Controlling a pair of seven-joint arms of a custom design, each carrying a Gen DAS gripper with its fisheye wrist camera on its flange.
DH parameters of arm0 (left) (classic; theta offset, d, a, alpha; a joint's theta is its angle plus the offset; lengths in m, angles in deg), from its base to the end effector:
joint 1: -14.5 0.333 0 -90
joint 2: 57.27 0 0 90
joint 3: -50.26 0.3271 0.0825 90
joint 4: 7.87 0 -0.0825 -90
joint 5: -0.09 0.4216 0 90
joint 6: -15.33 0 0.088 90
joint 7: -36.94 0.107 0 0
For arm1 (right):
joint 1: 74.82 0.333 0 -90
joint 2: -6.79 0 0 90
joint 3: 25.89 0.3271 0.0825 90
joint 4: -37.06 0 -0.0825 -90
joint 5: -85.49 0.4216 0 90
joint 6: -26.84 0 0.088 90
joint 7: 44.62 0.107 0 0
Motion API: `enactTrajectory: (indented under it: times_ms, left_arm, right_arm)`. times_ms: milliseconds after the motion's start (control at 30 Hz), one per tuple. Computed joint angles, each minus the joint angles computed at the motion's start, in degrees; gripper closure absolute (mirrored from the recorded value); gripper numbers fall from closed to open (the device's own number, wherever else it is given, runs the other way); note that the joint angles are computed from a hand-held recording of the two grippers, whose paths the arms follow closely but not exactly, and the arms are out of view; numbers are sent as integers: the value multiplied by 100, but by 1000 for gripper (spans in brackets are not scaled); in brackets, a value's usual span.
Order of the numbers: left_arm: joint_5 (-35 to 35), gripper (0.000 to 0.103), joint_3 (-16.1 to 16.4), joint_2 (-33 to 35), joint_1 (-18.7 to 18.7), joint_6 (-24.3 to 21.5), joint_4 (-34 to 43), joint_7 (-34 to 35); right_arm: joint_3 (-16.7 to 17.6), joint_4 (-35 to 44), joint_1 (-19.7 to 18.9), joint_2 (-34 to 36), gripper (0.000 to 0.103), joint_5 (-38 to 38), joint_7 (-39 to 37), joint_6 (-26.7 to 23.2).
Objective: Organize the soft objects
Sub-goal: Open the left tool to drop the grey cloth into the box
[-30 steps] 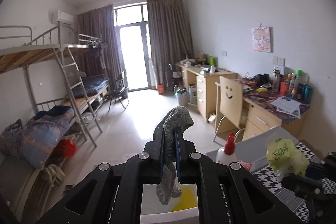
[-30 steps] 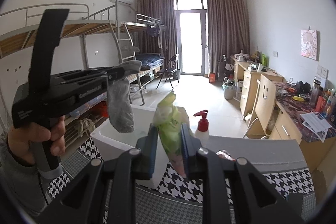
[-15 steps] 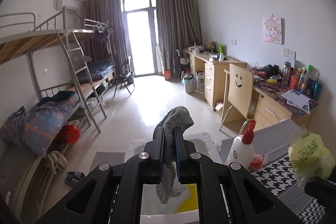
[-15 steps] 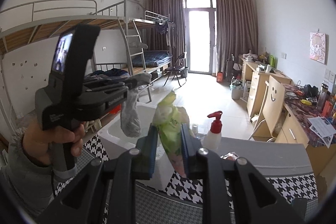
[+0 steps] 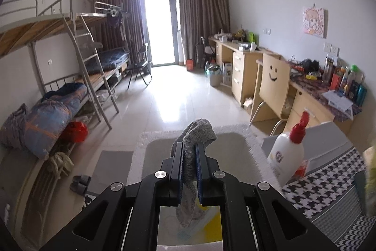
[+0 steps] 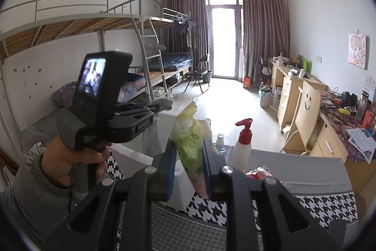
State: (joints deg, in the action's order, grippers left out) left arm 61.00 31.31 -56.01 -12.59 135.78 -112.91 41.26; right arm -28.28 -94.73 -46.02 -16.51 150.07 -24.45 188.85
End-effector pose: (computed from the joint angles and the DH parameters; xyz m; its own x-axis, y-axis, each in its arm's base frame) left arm 0.4724 -0.4274 0.5608 0.2633 -0.9626 -0.0642 -0.5452 -0.0936 -0.8331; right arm 0.4709 0.1800 0.5894 0.6933 -0.7195 -0.0397 -0.3298 -0.2678 -0.9053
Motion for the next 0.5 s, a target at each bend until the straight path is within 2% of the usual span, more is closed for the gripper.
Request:
enactTrajectory:
  times_ms: [67, 100, 167, 233, 300, 367, 433, 500]
  left_arm:
    - [-101, 92, 17, 23, 17, 2, -7, 43]
    - [-126, 88, 23, 33, 21, -3, 1, 53]
    - [-147, 68, 28, 29, 22, -45, -21, 74]
    - [-99, 39, 35, -33, 32, -43, -100, -18]
    - [-69, 27, 10, -35, 25, -158, -96, -21]
    - [-48, 21, -5, -44, 18, -171, -111, 6]
    - [-84, 7, -9, -72, 23, -188, -139, -8]
    - [-62, 3, -12, -153, 37, -146, -231, -82]
  right_arm:
    - [20, 8, -17, 28, 78, -38, 34, 11]
    - [26, 8, -19, 37, 78, -45, 46, 20]
    - [20, -9, -8, 35, 78, -30, 43, 12]
    - [31, 2, -13, 61, 78, -40, 64, 26]
    - [38, -9, -22, 55, 78, -60, 94, 20]
    - [47, -3, -26, 70, 78, -76, 119, 48]
    - [45, 8, -24, 82, 78, -90, 135, 37]
    - [42, 2, -18, 74, 78, -90, 137, 46]
